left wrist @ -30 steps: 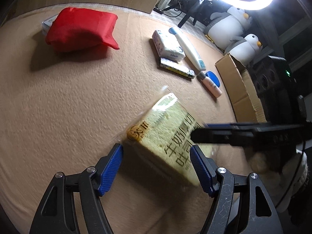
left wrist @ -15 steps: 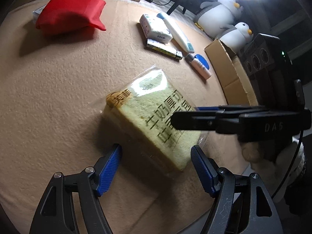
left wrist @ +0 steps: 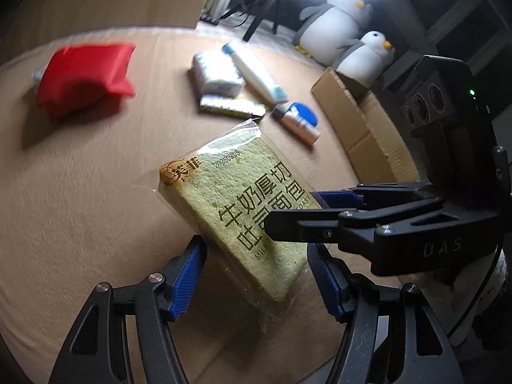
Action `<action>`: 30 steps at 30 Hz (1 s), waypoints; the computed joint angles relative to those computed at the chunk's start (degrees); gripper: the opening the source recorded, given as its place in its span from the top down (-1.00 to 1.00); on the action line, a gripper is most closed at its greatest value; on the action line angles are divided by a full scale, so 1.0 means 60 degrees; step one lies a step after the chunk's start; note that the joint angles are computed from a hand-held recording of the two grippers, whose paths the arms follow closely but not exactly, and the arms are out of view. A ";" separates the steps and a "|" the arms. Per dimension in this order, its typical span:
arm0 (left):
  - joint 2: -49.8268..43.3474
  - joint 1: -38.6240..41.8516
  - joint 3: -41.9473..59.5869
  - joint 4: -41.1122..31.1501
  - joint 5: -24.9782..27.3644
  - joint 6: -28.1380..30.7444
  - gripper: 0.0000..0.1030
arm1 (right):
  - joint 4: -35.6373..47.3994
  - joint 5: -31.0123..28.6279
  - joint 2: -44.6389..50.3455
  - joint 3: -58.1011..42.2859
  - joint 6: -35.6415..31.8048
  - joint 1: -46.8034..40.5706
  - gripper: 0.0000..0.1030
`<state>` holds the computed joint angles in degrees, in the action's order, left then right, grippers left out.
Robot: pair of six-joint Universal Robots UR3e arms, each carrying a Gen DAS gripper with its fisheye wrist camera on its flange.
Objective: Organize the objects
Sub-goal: 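Carry the toast loaf in the left tool over the cardboard box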
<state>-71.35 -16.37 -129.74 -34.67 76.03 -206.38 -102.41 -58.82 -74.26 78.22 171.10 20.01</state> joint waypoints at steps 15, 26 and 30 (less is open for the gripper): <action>-0.4147 -0.1804 0.5336 0.0005 0.0507 0.0050 -0.33 | 0.0946 0.0081 -0.2269 0.0447 -0.0901 -0.2506 0.04; -0.8576 -0.2823 1.1681 -0.1672 0.0390 0.0319 -0.33 | 0.1690 0.0082 -0.2996 0.0532 -0.1975 -0.4949 0.04; -1.0414 -0.3060 1.4581 -0.2856 0.0314 0.0341 -0.33 | 0.1800 0.0004 -0.2879 0.0487 -0.2333 -0.5673 0.04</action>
<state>-133.83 -34.73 -42.26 -51.81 77.92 -204.33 -91.61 -58.80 -91.54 81.14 157.10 -14.03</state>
